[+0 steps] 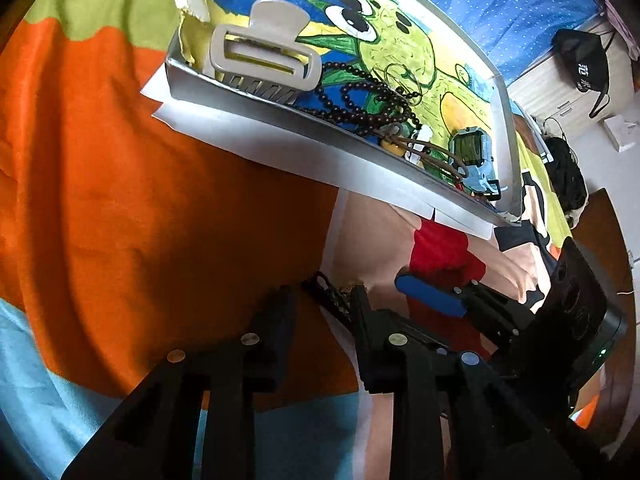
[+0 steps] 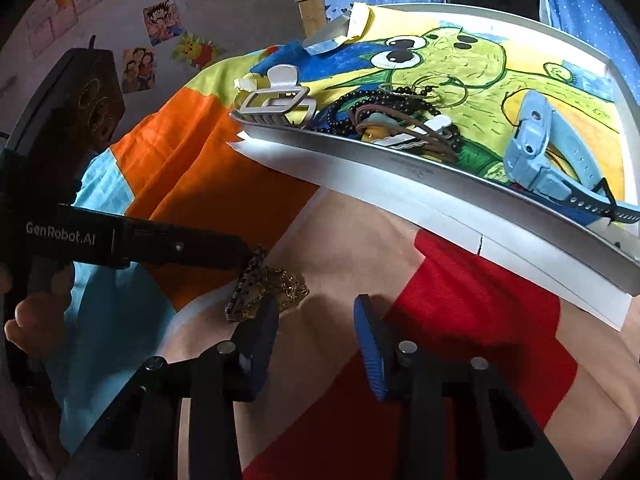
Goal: Organize jewelry
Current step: 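Grasp the small black item with the left gripper while the right grasps the gold chain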
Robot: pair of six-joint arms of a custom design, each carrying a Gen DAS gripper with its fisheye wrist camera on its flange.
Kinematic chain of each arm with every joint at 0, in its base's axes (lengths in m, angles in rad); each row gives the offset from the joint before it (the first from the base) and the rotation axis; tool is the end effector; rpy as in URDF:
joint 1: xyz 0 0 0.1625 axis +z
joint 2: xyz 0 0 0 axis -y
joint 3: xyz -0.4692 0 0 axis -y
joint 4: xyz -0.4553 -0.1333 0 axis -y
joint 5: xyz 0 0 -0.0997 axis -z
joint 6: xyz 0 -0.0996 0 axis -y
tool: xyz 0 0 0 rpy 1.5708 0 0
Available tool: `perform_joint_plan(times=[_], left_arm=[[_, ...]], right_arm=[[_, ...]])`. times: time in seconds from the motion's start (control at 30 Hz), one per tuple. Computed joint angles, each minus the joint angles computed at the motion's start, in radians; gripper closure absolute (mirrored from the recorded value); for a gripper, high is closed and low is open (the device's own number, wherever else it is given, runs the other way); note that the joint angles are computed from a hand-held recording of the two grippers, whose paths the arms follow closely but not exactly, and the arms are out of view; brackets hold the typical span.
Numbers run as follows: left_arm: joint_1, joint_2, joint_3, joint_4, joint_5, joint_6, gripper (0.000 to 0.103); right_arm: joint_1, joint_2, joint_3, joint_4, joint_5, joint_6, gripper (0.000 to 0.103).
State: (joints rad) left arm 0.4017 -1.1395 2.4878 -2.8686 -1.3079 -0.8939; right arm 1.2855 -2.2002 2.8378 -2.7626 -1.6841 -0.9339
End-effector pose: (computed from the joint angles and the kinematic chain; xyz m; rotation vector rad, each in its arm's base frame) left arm -0.2979 -0.2995 0.0436 0.4142 2.9197 -0.2963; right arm 0.0534 -0.2517 0.2391 0.8139 -2.5569 0.5385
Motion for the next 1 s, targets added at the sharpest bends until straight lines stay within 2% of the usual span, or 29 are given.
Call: perform_joint_plan(times=[0.17, 0.27, 0.4, 0.53, 0.8, 1.0], left_arm=[[0.015, 0.007, -0.018, 0.031, -0.012, 0.005, 0.080], [0.018, 0.011, -0.024, 0.048, -0.008, 0.004, 0.083], [0.023, 0.022, -0.026, 0.041, -0.005, 0.011, 0.085], [0.032, 0.028, -0.029, 0.038, -0.009, 0.022, 0.094], [0.040, 0.036, -0.021, 0.006, -0.009, 0.028, 0.095], [0.030, 0.035, -0.014, -0.004, 0.008, 0.023, 0.096]], right_arm=[[0.019, 0.062, -0.005, -0.054, -0.004, 0.011, 0.066], [0.037, 0.108, -0.006, -0.092, -0.029, 0.018, 0.071], [0.043, 0.128, -0.006, -0.106, -0.042, 0.019, 0.073], [0.065, 0.161, -0.008, -0.126, -0.072, 0.026, 0.073], [0.110, 0.260, -0.023, -0.187, -0.139, 0.073, 0.083], [0.115, 0.290, -0.025, -0.212, -0.141, 0.086, 0.091]])
